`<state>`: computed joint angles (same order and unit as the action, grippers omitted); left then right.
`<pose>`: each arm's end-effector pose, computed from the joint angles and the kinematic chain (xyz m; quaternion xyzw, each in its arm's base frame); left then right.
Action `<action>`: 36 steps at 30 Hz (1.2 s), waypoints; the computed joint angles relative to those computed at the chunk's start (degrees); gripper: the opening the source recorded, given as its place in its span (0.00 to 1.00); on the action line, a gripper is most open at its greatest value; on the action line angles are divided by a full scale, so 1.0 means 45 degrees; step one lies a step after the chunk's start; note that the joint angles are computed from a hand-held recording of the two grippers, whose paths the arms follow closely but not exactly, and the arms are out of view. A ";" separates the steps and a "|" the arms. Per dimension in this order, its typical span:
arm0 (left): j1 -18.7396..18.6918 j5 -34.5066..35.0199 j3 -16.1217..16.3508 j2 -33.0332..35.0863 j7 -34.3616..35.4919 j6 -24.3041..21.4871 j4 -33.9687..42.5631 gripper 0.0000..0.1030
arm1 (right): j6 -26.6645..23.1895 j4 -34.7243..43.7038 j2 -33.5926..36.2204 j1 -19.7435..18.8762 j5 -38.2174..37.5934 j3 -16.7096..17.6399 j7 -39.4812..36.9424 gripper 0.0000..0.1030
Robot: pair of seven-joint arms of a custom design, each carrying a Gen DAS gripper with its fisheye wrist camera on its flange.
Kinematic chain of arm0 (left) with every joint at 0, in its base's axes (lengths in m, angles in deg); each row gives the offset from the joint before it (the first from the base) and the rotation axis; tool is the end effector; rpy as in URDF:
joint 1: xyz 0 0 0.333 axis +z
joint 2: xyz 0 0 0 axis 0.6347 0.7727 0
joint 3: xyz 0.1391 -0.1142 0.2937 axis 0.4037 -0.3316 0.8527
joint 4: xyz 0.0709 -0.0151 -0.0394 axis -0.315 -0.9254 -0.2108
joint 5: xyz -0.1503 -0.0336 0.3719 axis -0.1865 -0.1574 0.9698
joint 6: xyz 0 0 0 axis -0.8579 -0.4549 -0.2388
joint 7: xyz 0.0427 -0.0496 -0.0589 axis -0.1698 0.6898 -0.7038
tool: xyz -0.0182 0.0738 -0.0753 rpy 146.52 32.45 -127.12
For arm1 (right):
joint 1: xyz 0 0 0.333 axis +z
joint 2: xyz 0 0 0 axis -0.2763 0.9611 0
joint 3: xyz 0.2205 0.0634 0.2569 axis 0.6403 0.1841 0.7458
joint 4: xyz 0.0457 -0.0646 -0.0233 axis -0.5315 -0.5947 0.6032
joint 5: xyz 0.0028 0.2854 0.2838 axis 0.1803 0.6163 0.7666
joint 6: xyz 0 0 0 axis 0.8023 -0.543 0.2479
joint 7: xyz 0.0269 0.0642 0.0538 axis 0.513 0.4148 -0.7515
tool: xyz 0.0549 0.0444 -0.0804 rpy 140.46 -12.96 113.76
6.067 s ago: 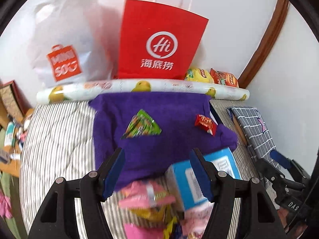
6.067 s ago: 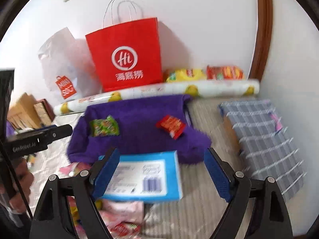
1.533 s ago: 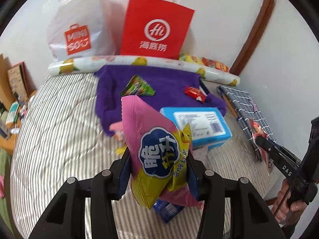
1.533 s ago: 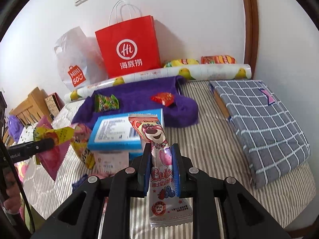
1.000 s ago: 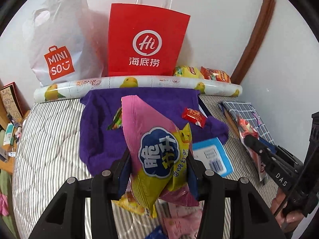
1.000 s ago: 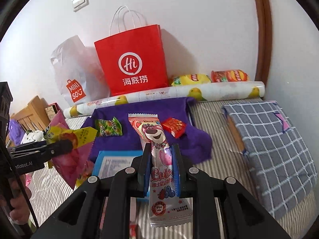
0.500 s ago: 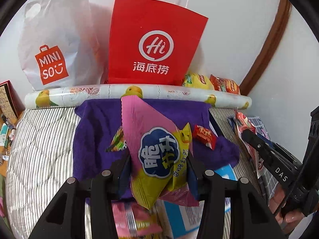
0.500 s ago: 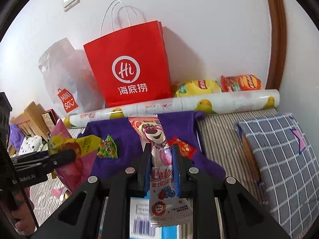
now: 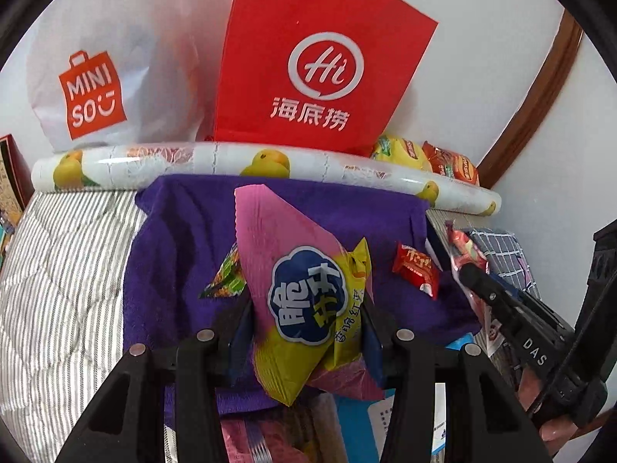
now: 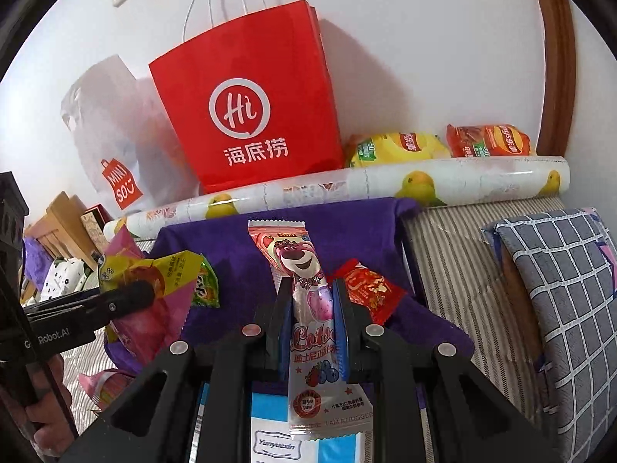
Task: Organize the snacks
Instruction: 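Carry the chip bag and lollipop packet toward the purple towel with both grippers, then open the right gripper to drop the lollipop packet onto the purple towel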
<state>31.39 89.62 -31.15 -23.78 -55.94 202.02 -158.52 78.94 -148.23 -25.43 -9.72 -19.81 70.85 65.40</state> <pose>0.5739 -0.1932 0.4192 -0.8118 0.4777 -0.2727 0.1958 0.6450 0.1016 0.3932 -0.7801 0.4758 -0.0985 0.3941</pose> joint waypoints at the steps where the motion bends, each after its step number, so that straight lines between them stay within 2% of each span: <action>1: 0.0003 0.0048 0.0018 0.0013 -0.0094 0.0100 -0.0050 0.45 | 0.0043 0.0001 0.0010 -0.0006 0.0048 0.0005 -0.0045 0.19; 5: 0.0025 0.0314 0.0111 -0.0030 -0.0578 0.0423 -0.0226 0.45 | 0.0048 0.0096 0.0168 -0.0027 0.0076 -0.0006 0.0035 0.19; 8: -0.0074 0.0834 0.0165 -0.0086 -0.1097 0.0058 -0.0192 0.45 | -0.0365 0.0263 0.0374 -0.0075 -0.0250 -0.0050 0.0506 0.19; 15: 0.0057 0.1105 0.0137 -0.0092 -0.1370 0.0251 -0.0251 0.45 | -0.0394 0.0251 0.0446 -0.0105 -0.0270 0.0131 0.0390 0.19; 21: 0.0093 0.1069 0.0137 -0.0078 -0.1519 0.0415 -0.0283 0.45 | -0.0365 0.0142 0.0434 0.0005 -0.0234 0.0133 0.0179 0.19; 36: 0.0283 0.0276 0.0148 0.0077 -0.1213 0.0817 -0.0426 0.45 | -0.0263 0.0290 0.0765 0.0212 -0.1707 0.0016 0.1503 0.22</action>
